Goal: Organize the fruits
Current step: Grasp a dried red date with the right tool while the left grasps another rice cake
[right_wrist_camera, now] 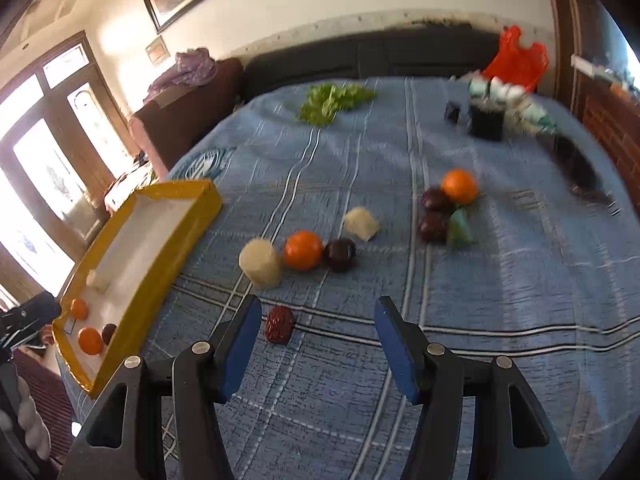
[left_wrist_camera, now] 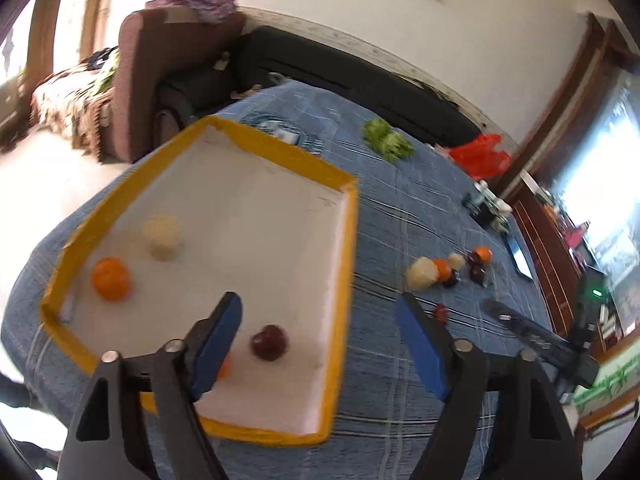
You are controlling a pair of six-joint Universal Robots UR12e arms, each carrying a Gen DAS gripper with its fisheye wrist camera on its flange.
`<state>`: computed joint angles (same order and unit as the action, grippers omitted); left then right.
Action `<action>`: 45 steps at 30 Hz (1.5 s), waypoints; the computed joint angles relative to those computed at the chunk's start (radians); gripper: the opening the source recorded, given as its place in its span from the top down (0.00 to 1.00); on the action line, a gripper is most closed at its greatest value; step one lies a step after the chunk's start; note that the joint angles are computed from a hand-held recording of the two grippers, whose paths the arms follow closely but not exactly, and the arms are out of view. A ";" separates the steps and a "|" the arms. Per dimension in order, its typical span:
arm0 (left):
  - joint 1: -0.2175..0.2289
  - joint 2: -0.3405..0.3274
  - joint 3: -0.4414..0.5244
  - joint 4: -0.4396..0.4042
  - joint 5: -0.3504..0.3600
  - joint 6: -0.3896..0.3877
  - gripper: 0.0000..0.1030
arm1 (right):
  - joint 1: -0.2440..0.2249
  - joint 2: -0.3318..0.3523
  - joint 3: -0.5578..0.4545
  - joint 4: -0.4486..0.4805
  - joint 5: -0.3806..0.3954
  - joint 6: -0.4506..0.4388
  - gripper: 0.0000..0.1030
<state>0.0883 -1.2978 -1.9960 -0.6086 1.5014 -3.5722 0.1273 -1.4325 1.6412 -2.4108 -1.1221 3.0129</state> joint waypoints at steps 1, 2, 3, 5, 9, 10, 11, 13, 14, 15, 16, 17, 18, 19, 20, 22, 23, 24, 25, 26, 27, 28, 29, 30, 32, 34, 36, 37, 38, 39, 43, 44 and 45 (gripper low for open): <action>-0.009 -0.012 0.012 -0.004 0.004 0.010 0.34 | 0.006 0.012 -0.007 0.014 0.010 -0.010 0.39; -0.022 -0.026 0.026 -0.009 0.011 0.020 0.35 | 0.013 0.021 -0.012 0.020 0.011 -0.019 0.40; -0.030 -0.034 0.034 -0.010 0.013 0.026 0.38 | 0.023 0.030 -0.018 0.026 0.009 -0.030 0.41; -0.050 -0.053 0.049 -0.001 0.023 0.040 0.38 | 0.029 0.039 -0.018 0.029 0.010 -0.047 0.41; -0.077 -0.083 0.067 0.010 0.054 0.041 0.38 | 0.034 0.045 -0.001 -0.026 0.011 -0.059 0.41; -0.081 -0.090 0.071 0.004 0.057 0.037 0.38 | 0.032 0.046 0.002 -0.029 0.012 -0.059 0.41; -0.084 -0.096 0.075 -0.002 0.065 0.029 0.38 | 0.031 0.049 0.002 -0.029 0.019 -0.057 0.41; -0.082 -0.101 0.074 -0.005 0.058 0.011 0.38 | 0.026 0.048 0.009 -0.045 0.026 -0.044 0.41; -0.078 -0.102 0.071 0.001 0.047 -0.002 0.38 | 0.025 0.046 0.016 -0.066 0.024 -0.035 0.41; -0.075 -0.103 0.069 0.003 0.042 -0.012 0.38 | 0.023 0.044 0.023 -0.088 0.024 -0.026 0.41; -0.075 -0.104 0.068 -0.002 0.042 -0.018 0.38 | 0.020 0.041 0.032 -0.114 0.034 -0.017 0.40; -0.074 -0.104 0.067 -0.001 0.039 -0.019 0.38 | 0.015 0.040 0.039 -0.132 0.051 -0.012 0.39; -0.072 -0.103 0.064 0.003 0.031 -0.020 0.38 | 0.012 0.039 0.040 -0.139 0.059 -0.007 0.39; -0.072 -0.103 0.061 0.007 0.026 -0.024 0.38 | 0.012 0.038 0.041 -0.143 0.058 -0.006 0.39; -0.068 -0.102 0.057 0.013 0.013 -0.030 0.38 | 0.013 0.037 0.042 -0.141 0.055 -0.008 0.39; -0.063 -0.103 0.058 0.006 -0.007 -0.036 0.38 | 0.014 0.036 0.038 -0.128 0.052 -0.011 0.39; -0.061 -0.102 0.057 0.000 -0.014 -0.038 0.38 | 0.015 0.036 0.036 -0.122 0.047 -0.014 0.39; -0.059 -0.101 0.057 -0.002 -0.020 -0.039 0.38 | 0.016 0.037 0.035 -0.114 0.038 -0.017 0.39; -0.059 -0.102 0.057 0.000 -0.020 -0.036 0.38 | 0.016 0.037 0.033 -0.106 0.034 -0.018 0.39; -0.061 -0.105 0.060 -0.003 -0.015 -0.028 0.38 | 0.015 0.038 0.030 -0.094 0.035 -0.020 0.39; -0.063 -0.110 0.066 -0.010 -0.011 -0.017 0.38 | 0.015 0.040 0.026 -0.083 0.039 -0.024 0.39; -0.065 -0.117 0.074 -0.018 -0.010 -0.009 0.38 | 0.016 0.040 0.025 -0.080 0.040 -0.029 0.39; -0.067 -0.125 0.082 -0.025 -0.010 -0.001 0.38 | 0.018 0.041 0.024 -0.074 0.038 -0.035 0.39; -0.069 -0.133 0.090 -0.027 -0.009 0.004 0.38 | 0.021 0.042 0.021 -0.061 0.037 -0.048 0.39; -0.074 -0.154 0.110 -0.033 -0.009 0.021 0.38 | 0.031 0.045 0.014 -0.041 0.024 -0.069 0.39; -0.077 -0.180 0.133 -0.045 -0.019 0.033 0.38 | 0.041 0.048 0.009 -0.031 0.002 -0.088 0.39; -0.076 -0.203 0.150 -0.051 -0.047 0.033 0.38 | 0.047 0.052 0.004 -0.023 -0.006 -0.098 0.43; -0.077 -0.213 0.157 -0.057 -0.055 0.033 0.38 | 0.051 0.054 0.000 -0.015 -0.012 -0.104 0.47; -0.078 -0.225 0.166 -0.062 -0.066 0.032 0.38 | 0.055 0.057 -0.006 0.001 -0.020 -0.111 0.58; -0.080 -0.236 0.172 -0.062 -0.074 0.037 0.38 | 0.059 0.059 -0.010 0.014 -0.027 -0.119 0.64; -0.092 -0.277 0.202 -0.080 -0.072 0.056 0.38 | 0.070 0.056 -0.003 -0.002 -0.057 -0.137 0.77; -0.092 -0.288 0.209 -0.078 -0.084 0.061 0.39 | 0.070 0.055 -0.001 -0.007 -0.058 -0.138 0.78; -0.096 -0.300 0.218 -0.078 -0.084 0.066 0.39 | 0.069 0.053 0.002 -0.011 -0.061 -0.137 0.78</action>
<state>-0.0074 -1.5982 -1.7776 -0.6869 1.4177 -3.5058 0.1966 -1.3792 1.6428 -2.4220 -1.1829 2.8763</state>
